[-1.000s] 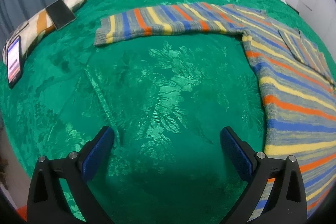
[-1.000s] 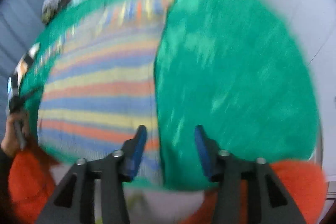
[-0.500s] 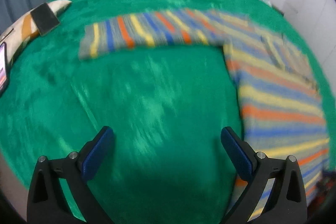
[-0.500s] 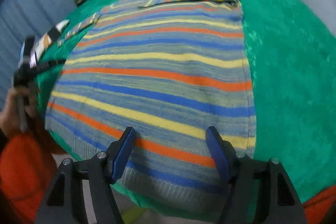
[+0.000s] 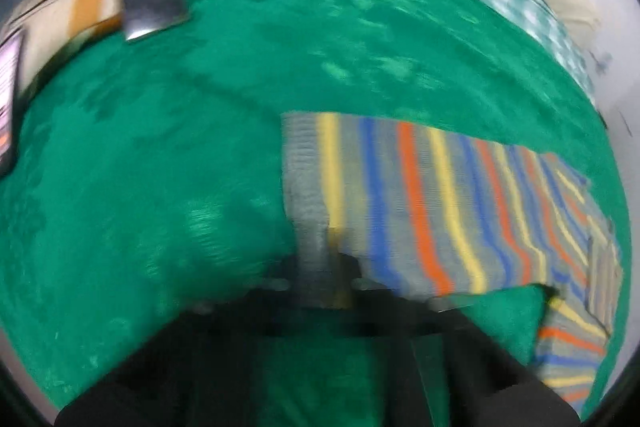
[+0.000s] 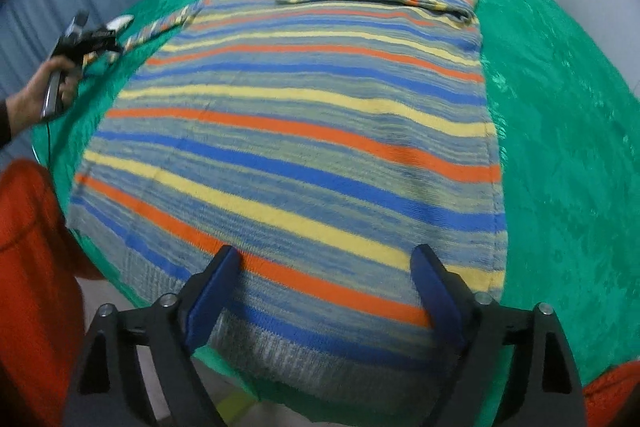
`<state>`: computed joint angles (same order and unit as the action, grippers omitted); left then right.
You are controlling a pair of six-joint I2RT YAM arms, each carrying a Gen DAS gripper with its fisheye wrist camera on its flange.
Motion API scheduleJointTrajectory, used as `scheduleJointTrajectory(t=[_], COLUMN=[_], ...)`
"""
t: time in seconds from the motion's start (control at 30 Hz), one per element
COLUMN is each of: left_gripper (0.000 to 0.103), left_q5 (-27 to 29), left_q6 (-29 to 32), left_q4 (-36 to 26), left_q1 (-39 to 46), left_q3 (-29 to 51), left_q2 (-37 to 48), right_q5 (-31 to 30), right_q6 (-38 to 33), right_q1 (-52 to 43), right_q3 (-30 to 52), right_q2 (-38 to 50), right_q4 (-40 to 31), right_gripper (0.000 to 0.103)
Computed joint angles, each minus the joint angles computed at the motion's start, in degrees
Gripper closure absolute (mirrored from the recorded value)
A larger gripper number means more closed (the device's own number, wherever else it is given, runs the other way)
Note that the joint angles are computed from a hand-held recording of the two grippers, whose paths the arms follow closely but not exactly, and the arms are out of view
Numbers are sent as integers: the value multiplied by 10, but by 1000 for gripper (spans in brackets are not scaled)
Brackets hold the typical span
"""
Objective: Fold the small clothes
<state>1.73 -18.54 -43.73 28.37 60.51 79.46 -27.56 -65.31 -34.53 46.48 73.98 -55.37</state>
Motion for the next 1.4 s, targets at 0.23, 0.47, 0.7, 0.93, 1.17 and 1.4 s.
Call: scheduleJointTrajectory(t=[0.23,0.47,0.7,0.93,1.17,1.4], left_gripper=[101,101,18,10,5,0], left_q5=[-138,-214,-268,-217,-194,-139], left_q6=[53,63,4,-43,-16,13], left_q4=[-75,-110,-122,-76,-56,57], left_q1=[-221,-485,-616,-609,-361,-252], left_q3=[253,502,504,179,35,-38], left_q2=[48,223,331,87,-47,9], right_q5=[0,-2,0,2,5,-34], right_q6=[8,-3,-27,-46,-35,-7], right_q1=[4,-1,-8,-12,-6,-32], right_q3=[6,12,3,1,-7,7], right_q2=[11,17,7,3,-7,-37], right_q4=[-3,-11,-12,-19,-9,-22], right_gripper=[8,8,8,6,3,7])
